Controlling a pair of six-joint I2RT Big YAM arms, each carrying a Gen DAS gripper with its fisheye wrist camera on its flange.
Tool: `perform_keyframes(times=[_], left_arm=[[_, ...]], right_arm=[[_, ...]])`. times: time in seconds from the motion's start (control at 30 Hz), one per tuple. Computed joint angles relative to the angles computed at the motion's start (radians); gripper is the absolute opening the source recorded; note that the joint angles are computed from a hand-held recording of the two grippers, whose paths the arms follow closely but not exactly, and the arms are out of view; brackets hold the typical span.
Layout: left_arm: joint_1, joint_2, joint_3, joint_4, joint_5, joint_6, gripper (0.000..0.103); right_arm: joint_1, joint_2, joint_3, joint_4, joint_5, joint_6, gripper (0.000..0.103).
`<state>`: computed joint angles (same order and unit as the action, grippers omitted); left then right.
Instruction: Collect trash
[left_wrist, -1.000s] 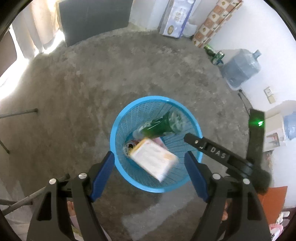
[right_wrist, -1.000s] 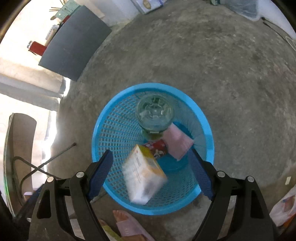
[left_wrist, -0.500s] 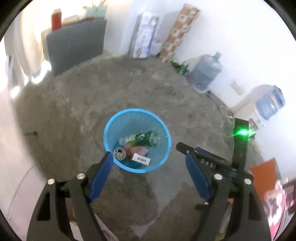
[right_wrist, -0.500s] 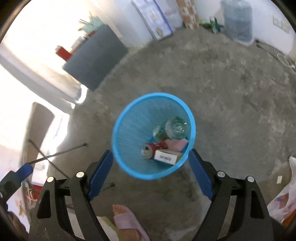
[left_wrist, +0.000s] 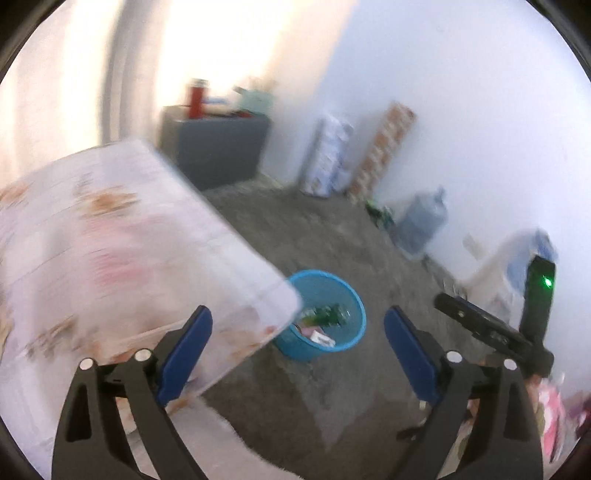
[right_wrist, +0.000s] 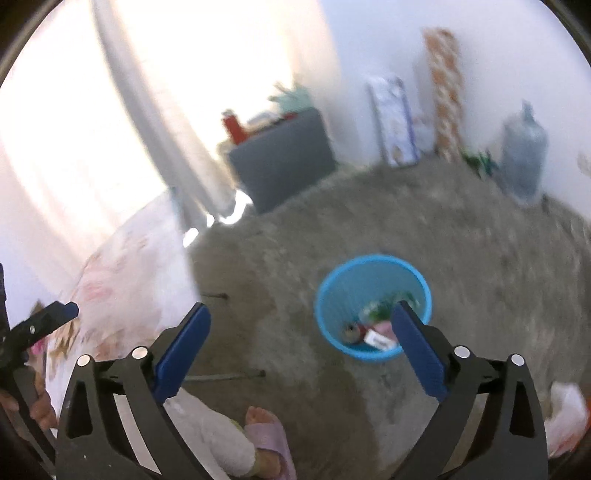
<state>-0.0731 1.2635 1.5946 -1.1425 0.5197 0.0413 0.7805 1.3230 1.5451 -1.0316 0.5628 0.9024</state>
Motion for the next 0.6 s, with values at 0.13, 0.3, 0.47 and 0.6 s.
perform_keyframes(times=[0.13,0.3,0.47,0.6], left_arm=[[0.154,-0.047,-0.038,-0.055,0.057,0.003,0.095],[0.326,-0.117,-0.120,-0.038,0.016,0.004,0.097],[0.477,-0.150,-0.178,-0.022,-0.083,-0.013,0.097],[0.525,-0.133,-0.177,-0.035,-0.170,0.006,0.097]], right_arm=[[0.042,0.096,0.150,-0.014,0.004,-0.091,0.095],[0.107,0.275,0.410,-0.103,0.027,-0.222,0.095],[0.156,0.430,0.597,-0.138,-0.038,-0.338,0.095],[0.185,0.605,0.831,-0.270,-0.108,-0.361,0.095]])
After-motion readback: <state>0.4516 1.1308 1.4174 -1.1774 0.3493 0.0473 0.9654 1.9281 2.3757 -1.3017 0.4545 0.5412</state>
